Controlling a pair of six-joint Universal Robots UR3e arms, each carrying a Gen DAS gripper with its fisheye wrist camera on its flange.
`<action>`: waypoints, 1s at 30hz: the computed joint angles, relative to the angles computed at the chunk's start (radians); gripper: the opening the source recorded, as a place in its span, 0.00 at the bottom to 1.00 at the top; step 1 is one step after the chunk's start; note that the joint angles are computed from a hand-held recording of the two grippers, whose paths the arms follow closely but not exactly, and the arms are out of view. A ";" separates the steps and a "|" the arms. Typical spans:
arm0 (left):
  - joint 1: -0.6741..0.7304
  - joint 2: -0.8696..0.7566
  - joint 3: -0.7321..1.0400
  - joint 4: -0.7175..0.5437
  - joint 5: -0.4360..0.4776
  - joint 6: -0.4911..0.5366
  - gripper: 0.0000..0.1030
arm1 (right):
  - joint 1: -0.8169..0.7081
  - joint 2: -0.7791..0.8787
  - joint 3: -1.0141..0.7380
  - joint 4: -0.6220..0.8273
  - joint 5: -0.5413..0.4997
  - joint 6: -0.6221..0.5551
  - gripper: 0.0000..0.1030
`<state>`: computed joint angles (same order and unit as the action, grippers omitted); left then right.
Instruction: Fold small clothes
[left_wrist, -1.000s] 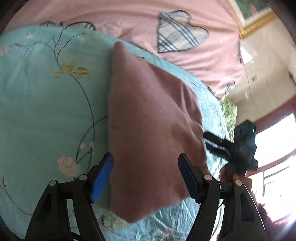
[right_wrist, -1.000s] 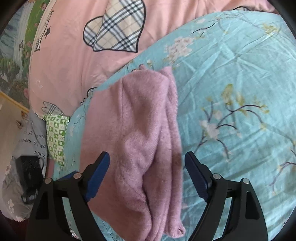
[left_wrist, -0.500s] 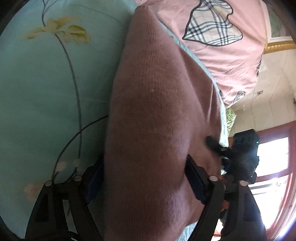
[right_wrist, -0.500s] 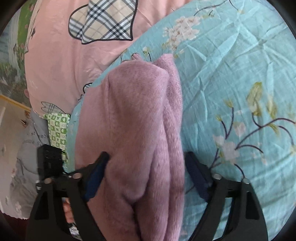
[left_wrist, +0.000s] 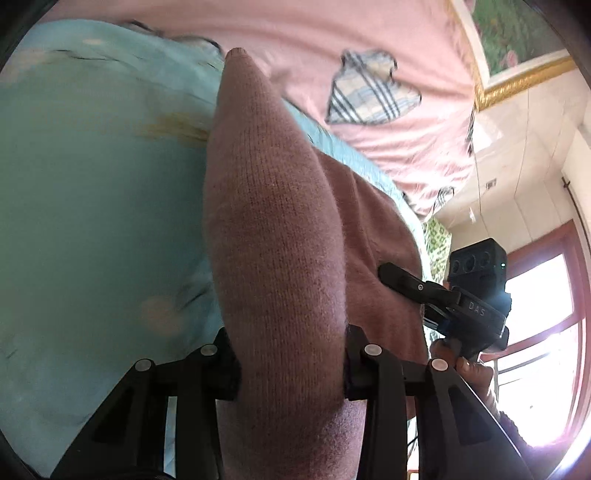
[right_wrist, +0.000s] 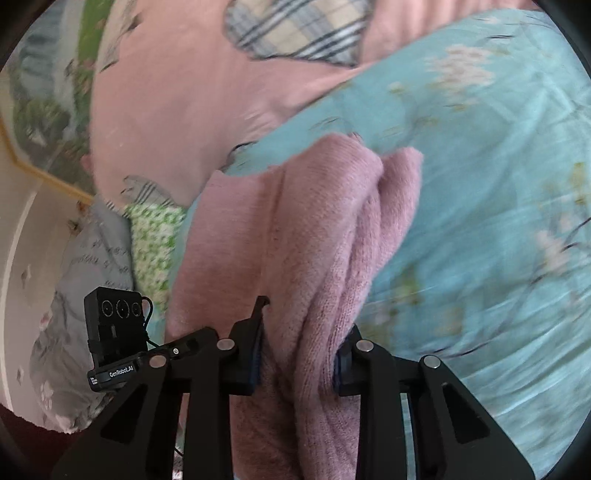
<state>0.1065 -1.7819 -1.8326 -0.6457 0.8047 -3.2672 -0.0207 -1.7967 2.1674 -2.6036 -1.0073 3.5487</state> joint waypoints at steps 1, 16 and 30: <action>0.043 0.071 -0.061 -0.032 -0.010 0.033 0.37 | 0.059 0.046 -0.033 -0.038 -0.010 0.036 0.29; 0.945 0.972 -0.450 -1.165 -0.050 0.921 0.37 | 0.563 0.762 -0.701 -0.142 -0.115 0.215 0.28; 1.002 0.994 -0.464 -1.154 0.080 0.923 0.55 | 0.594 0.837 -0.761 -0.057 -0.225 0.259 0.43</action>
<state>1.1090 -0.7882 -2.2969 -1.7995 0.8852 -2.3444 0.5731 -0.9598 1.4060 -2.6604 -1.2322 3.8079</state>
